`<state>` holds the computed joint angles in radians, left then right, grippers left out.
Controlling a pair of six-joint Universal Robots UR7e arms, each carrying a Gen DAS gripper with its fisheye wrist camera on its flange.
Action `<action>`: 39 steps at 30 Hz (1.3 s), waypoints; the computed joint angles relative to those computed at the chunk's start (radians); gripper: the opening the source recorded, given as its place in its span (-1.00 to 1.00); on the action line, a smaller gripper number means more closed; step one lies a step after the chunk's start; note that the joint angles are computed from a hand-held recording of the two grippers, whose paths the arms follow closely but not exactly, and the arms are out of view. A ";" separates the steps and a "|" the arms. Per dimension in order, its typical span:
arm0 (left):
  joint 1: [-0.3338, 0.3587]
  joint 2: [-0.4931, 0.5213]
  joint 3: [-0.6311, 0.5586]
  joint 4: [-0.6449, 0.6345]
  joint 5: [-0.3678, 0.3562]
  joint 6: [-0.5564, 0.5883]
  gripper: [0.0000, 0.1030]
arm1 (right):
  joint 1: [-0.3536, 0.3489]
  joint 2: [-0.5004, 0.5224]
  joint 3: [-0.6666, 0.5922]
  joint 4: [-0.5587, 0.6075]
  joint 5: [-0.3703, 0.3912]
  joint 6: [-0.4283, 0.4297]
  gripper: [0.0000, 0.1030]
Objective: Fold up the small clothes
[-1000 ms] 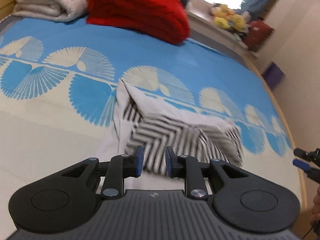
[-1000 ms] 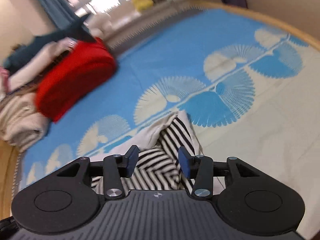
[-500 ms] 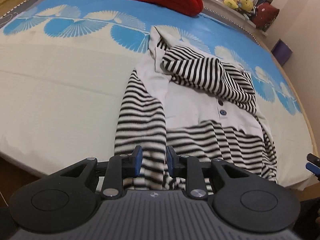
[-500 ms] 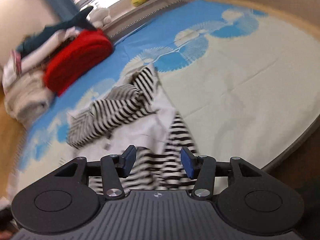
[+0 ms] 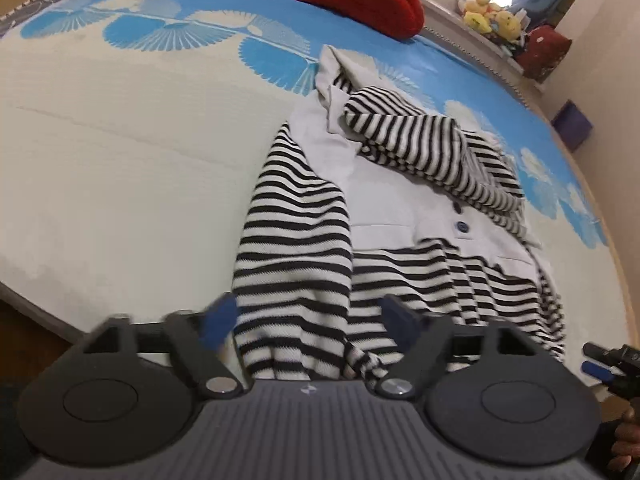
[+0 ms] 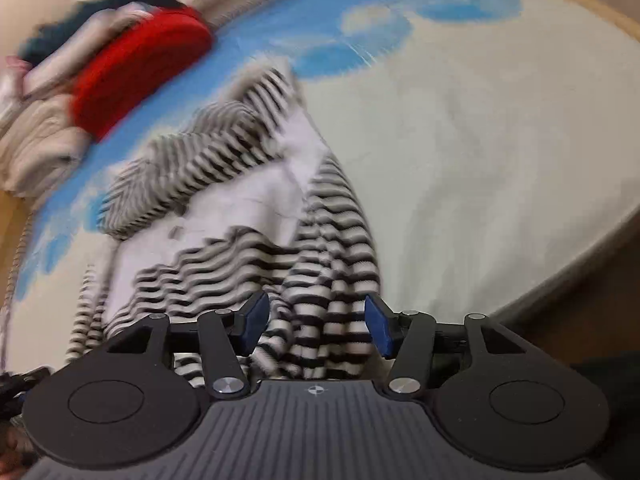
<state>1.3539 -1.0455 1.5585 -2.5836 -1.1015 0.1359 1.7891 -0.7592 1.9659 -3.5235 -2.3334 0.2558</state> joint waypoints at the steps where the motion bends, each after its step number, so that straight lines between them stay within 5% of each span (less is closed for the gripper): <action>1: -0.001 0.013 -0.012 0.016 0.014 -0.004 0.64 | -0.007 0.012 -0.008 -0.024 0.011 -0.021 0.07; 4: 0.004 0.052 -0.053 0.073 0.019 -0.041 0.64 | -0.014 0.045 -0.050 0.033 -0.039 -0.037 0.15; 6: 0.003 0.076 -0.066 0.089 0.032 -0.034 0.64 | -0.034 0.030 -0.049 0.111 -0.004 0.037 0.20; 11: -0.011 0.131 -0.089 0.131 0.198 -0.056 0.65 | -0.057 0.017 -0.059 0.257 0.002 0.138 0.25; 14: 0.002 0.137 -0.108 0.162 0.183 -0.121 0.63 | -0.059 0.016 -0.061 0.270 0.005 0.137 0.28; 17: -0.005 0.136 -0.090 0.126 0.188 -0.060 0.32 | -0.054 0.025 -0.066 0.270 -0.003 0.118 0.29; 20: -0.015 0.130 -0.064 0.088 0.193 0.002 -0.30 | -0.043 0.038 -0.073 0.262 -0.026 0.092 -0.06; 22: -0.018 0.120 -0.049 0.074 0.177 0.013 -0.71 | -0.038 0.048 -0.076 0.229 -0.019 0.042 -0.84; 24: -0.020 0.109 -0.031 0.039 0.174 0.031 -0.78 | -0.029 0.054 -0.076 0.180 -0.034 0.015 -0.85; 31: -0.025 0.011 0.030 0.008 0.031 0.012 -0.78 | 0.007 0.011 -0.015 -0.063 -0.082 0.015 -0.87; 35: -0.004 0.056 -0.046 0.161 0.060 -0.081 -0.71 | -0.026 -0.027 0.002 0.127 -0.051 0.129 -0.86; 39: 0.010 0.094 -0.097 0.235 0.085 -0.156 -0.25 | -0.045 -0.022 -0.011 0.216 -0.051 0.158 -0.67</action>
<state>1.3636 -0.9511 1.4618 -2.3490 -1.0162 -0.0197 1.7442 -0.7808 1.9550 -3.3079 -2.3841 0.4140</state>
